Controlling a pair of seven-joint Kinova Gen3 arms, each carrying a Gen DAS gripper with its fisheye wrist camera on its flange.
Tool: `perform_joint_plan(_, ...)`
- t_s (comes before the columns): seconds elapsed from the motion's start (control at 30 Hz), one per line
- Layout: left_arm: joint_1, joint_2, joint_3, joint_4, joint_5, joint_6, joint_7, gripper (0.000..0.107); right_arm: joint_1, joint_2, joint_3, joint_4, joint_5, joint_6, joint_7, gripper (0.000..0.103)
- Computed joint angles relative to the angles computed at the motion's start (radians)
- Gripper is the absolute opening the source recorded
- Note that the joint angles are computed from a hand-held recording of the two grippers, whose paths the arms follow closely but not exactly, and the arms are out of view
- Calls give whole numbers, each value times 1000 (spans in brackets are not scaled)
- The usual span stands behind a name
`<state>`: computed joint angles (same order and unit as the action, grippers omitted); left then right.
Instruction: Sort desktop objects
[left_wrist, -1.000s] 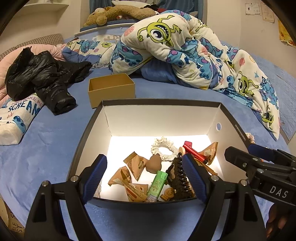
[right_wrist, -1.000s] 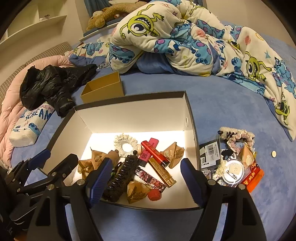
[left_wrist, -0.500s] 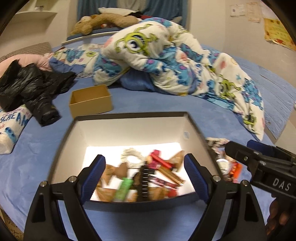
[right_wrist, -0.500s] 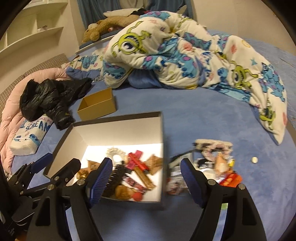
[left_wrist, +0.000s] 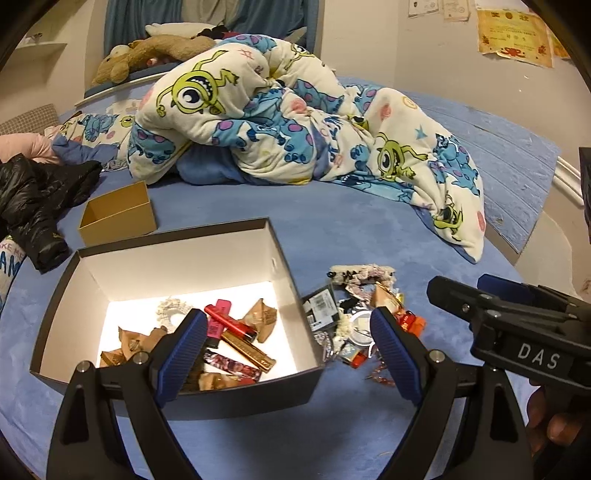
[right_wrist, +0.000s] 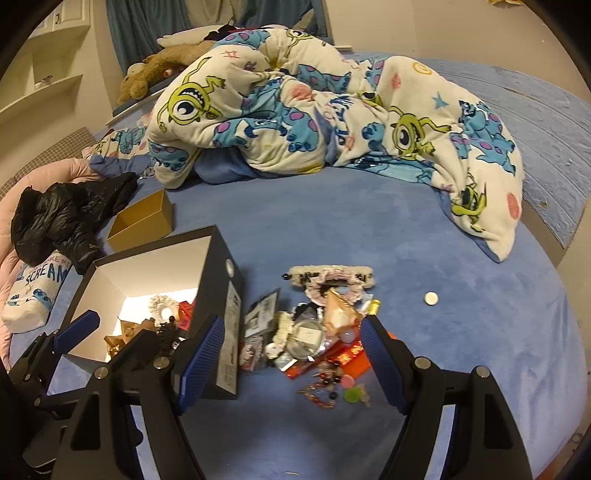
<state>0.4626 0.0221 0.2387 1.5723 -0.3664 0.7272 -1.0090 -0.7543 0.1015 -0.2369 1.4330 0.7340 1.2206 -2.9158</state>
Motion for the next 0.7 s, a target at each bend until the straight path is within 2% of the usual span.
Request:
perform_joint_plan(0.23,32,19,13,-10,3,8,6,91,24,-45,-13,59,-17,5,-21,78)
perform_joint_plan(0.27,51,25,9,-13,-12,13,29,92,28,-48,-17,64,-17,8,-24,78)
perform_joint_plan(0.33,43,38,23,-27,5,35,29,103,37,-59,-23,78,-18,12,-30,78)
perform_joint_plan(0.43,56,49,8,-29,54,38,4,103,50,-72,-32,98,-23,15,-38,78)
perform_joint_plan(0.53,78,42,6,-5,8,26,42,103,61,-78,-41,108,-27,14,-40,78)
perform_joint_plan(0.7,116,54,6,-26,-103,103,120,103,70,-79,-49,112,-29,10,-44,78)
